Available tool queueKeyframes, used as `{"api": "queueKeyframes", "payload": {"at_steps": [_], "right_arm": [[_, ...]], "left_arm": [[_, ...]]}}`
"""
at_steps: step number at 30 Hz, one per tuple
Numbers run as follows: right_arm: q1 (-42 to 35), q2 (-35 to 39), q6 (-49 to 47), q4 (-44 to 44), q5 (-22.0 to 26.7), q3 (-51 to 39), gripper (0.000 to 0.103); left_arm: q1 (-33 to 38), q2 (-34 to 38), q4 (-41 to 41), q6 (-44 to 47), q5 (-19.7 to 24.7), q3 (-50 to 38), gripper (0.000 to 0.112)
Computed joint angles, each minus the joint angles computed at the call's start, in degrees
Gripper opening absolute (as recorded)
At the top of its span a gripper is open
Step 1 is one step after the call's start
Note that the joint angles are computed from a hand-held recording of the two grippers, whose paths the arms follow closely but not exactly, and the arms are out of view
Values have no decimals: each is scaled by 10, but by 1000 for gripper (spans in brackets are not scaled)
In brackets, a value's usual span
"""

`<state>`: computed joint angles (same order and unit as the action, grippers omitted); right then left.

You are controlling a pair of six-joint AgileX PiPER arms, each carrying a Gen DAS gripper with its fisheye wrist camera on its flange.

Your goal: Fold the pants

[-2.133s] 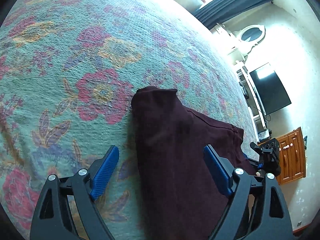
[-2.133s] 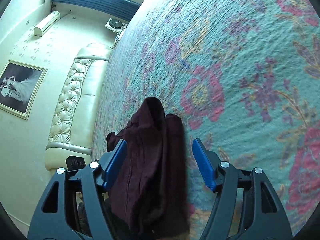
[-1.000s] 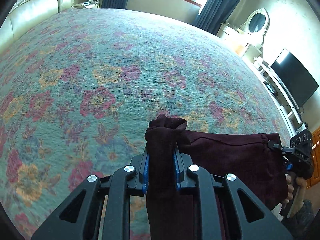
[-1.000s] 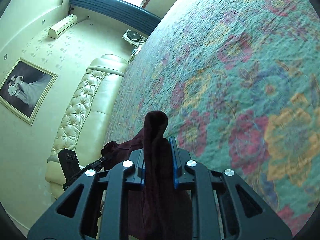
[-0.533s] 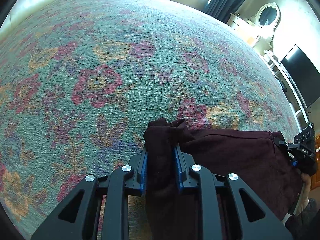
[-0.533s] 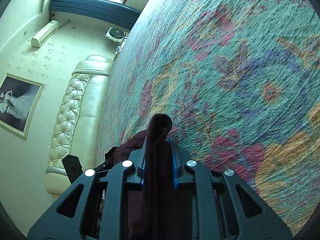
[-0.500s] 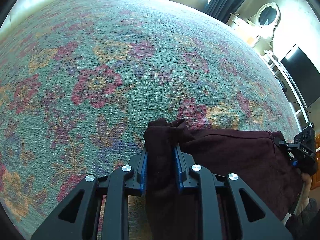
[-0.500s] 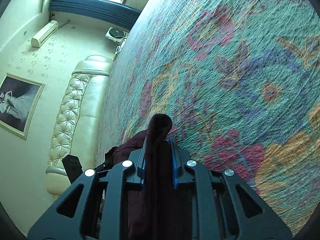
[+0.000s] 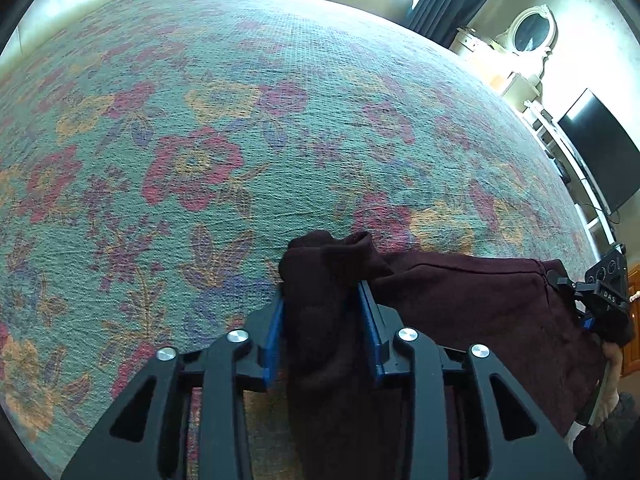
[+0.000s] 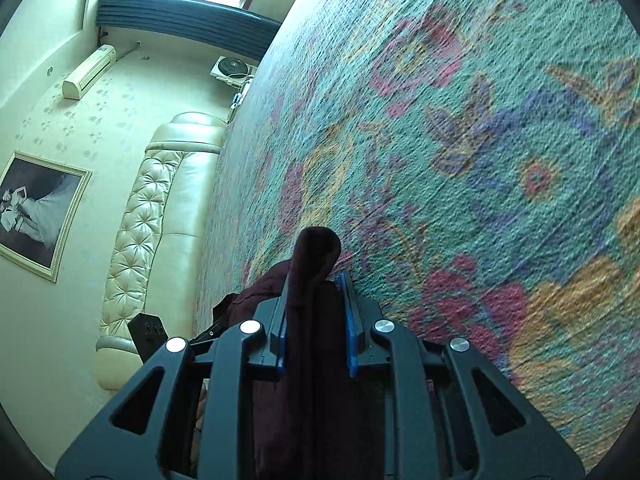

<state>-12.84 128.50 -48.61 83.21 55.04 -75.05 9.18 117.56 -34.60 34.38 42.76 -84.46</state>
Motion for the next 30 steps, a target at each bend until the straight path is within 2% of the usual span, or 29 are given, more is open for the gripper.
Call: {"api": "queueKeyframes", "payload": {"at_steps": [1, 5, 7, 10, 15, 20, 24, 30], "right_arm": [[-7, -6, 7, -5, 7, 6, 29], [-45, -58, 2, -14, 26, 68, 47], [-73, -98, -14, -16, 33, 121, 59], [-126, -162, -48, -18, 49, 209, 70], [-201, -234, -76, -61, 72, 325, 77], [-236, -266, -120, -70, 90, 407, 79], [-214, -284, -129, -49, 84, 434, 80], [-146, -283, -103, -17, 44, 412, 82]], "left_arm": [[11, -1, -16, 10, 19, 0, 52], [66, -35, -81, 69, 79, 50, 62], [96, -60, -107, 102, 108, 92, 68], [145, -100, -153, 155, 165, 164, 75], [208, -157, -182, 203, 218, 272, 76], [223, -187, -195, 224, 223, 332, 80], [224, -185, -208, 233, 223, 343, 83], [235, -160, -224, 227, 237, 329, 84]]}}
